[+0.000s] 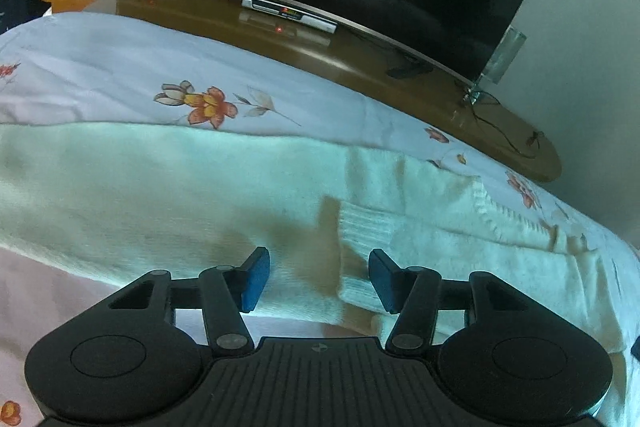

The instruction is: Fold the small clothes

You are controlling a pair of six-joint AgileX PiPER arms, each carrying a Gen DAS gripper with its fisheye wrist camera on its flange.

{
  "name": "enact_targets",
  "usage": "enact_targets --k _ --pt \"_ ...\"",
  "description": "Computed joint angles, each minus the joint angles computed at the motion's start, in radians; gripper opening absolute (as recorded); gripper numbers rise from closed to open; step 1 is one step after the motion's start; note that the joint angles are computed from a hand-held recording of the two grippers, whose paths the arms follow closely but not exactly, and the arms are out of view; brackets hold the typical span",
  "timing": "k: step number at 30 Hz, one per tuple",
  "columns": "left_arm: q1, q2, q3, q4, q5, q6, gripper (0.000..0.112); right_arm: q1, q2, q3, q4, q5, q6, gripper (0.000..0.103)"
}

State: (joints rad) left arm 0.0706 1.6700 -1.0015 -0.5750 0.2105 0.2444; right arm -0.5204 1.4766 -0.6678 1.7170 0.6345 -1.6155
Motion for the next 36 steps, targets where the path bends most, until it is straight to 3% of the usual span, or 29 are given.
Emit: enact_targets --k 2,6,9,10,11,13,17,20,23,25,27,29,31,33,36 --pt "-0.006 0.010 -0.012 -0.009 0.015 0.013 0.035 0.021 0.027 -0.049 -0.074 -0.007 0.073 0.028" --pt "-0.031 0.011 -0.015 0.085 0.003 -0.064 0.035 0.116 0.051 -0.112 -0.179 -0.117 0.124 0.030" --pt "-0.034 0.017 -0.023 0.040 0.012 -0.012 0.035 0.190 0.041 -0.109 -0.142 -0.218 0.004 0.032" --pt "-0.033 0.017 -0.026 0.023 0.018 0.004 0.035 0.206 0.041 -0.113 -0.172 -0.234 0.017 0.025" --pt "-0.031 0.016 -0.026 -0.005 0.021 0.033 0.036 0.215 0.056 -0.134 -0.241 -0.238 0.070 0.010" --pt "-0.028 0.006 -0.015 -0.105 0.027 0.140 0.036 0.190 0.084 -0.167 -0.338 -0.197 0.162 0.009" --pt "-0.036 0.002 -0.004 -0.110 0.024 0.174 0.036 0.116 0.107 -0.169 -0.332 -0.150 0.204 0.008" --pt "-0.025 -0.001 0.004 -0.186 0.034 0.256 0.035 0.123 0.103 -0.146 -0.271 -0.172 0.162 0.014" --pt "-0.026 -0.012 0.011 -0.130 0.016 0.214 0.035 0.127 0.074 -0.131 -0.244 -0.199 0.142 0.019" --pt "-0.030 -0.007 0.014 -0.102 0.012 0.195 0.035 0.094 0.055 -0.122 -0.153 -0.137 0.048 0.019" --pt "-0.036 -0.012 0.017 -0.070 -0.002 0.170 0.036 0.109 0.080 -0.162 -0.221 -0.118 0.095 0.020" --pt "-0.040 -0.035 0.024 -0.107 -0.029 0.198 0.036 0.169 0.150 -0.222 -0.395 -0.219 0.224 0.016" --pt "-0.064 -0.038 0.014 0.005 -0.076 0.108 0.036 0.186 0.136 -0.227 -0.436 -0.281 0.235 0.022" --pt "-0.085 -0.004 -0.026 0.205 -0.077 -0.058 0.036 0.214 0.128 -0.234 -0.322 -0.347 0.119 0.027" --pt "-0.099 0.061 -0.094 0.459 -0.063 -0.332 0.036 0.194 0.210 -0.338 -0.196 -0.244 0.078 0.030"
